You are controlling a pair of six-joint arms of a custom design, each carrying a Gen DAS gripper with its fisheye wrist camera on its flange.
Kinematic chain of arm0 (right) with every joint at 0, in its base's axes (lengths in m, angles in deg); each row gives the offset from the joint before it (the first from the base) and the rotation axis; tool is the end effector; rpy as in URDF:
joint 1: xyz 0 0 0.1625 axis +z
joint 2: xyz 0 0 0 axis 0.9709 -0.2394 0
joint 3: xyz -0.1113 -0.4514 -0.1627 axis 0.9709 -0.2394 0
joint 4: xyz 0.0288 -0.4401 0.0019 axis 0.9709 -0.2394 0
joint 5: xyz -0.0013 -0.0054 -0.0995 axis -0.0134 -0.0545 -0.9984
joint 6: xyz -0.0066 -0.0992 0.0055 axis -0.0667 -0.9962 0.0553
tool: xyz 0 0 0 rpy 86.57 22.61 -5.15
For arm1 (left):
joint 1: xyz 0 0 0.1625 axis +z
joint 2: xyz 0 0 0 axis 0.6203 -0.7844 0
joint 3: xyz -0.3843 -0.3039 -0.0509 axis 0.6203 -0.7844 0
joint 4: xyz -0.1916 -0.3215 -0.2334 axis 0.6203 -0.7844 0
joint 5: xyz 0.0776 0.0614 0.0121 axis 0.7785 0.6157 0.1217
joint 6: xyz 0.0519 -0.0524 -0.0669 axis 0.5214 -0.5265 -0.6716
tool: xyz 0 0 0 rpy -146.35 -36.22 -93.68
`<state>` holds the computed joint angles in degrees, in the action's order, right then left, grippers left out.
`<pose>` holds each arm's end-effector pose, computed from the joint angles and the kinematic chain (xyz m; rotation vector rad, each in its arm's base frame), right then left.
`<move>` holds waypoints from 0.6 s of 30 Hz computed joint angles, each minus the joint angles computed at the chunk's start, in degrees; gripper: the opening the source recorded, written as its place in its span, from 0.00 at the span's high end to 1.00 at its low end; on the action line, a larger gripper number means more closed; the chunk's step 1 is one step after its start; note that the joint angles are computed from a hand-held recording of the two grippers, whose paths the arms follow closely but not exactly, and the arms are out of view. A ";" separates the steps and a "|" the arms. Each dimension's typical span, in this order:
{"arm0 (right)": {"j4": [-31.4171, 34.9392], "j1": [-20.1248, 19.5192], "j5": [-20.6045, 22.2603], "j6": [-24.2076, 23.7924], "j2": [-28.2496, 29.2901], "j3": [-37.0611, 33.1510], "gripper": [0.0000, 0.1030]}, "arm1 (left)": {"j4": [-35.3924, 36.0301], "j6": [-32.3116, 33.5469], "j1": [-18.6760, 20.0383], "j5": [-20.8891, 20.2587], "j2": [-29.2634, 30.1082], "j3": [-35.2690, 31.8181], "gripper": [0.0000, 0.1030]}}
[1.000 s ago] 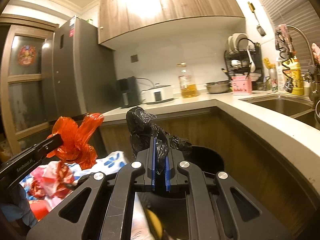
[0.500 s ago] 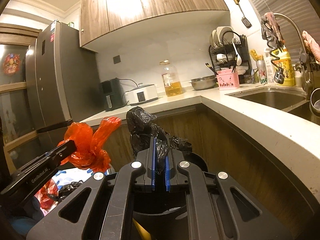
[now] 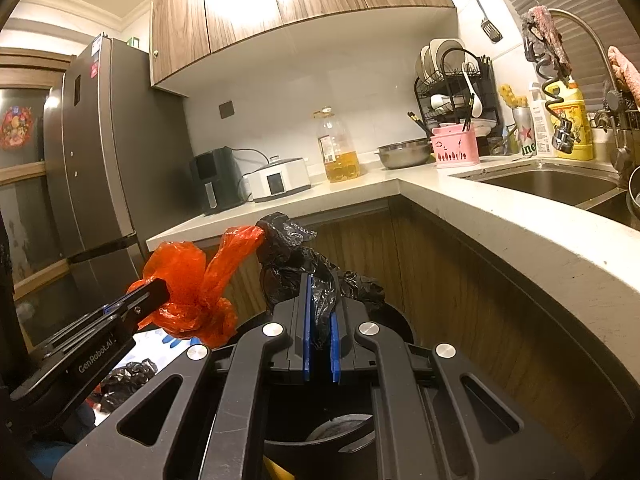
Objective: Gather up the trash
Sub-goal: 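Carry the black bag and red bag in both tools over the black bin, then open both tools to drop the bags into the black bin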
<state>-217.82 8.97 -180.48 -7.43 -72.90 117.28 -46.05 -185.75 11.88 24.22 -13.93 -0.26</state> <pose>0.0554 -0.7049 0.3601 0.2520 -1.9476 1.7100 -0.4419 -0.8003 -0.0442 1.0924 2.3464 -1.3572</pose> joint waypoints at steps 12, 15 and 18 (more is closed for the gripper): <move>4.57 -0.82 1.69 -0.05 0.54 -1.90 0.92 | 7.80 -1.35 1.17 2.21 6.09 -12.11 0.89; 5.60 -0.88 1.73 -0.11 0.63 -2.25 0.91 | 9.49 -1.09 1.30 2.37 7.38 -14.62 0.88; 5.58 -0.96 2.03 -0.28 0.65 -2.27 0.79 | 11.15 -1.13 1.46 2.49 8.50 -17.01 0.83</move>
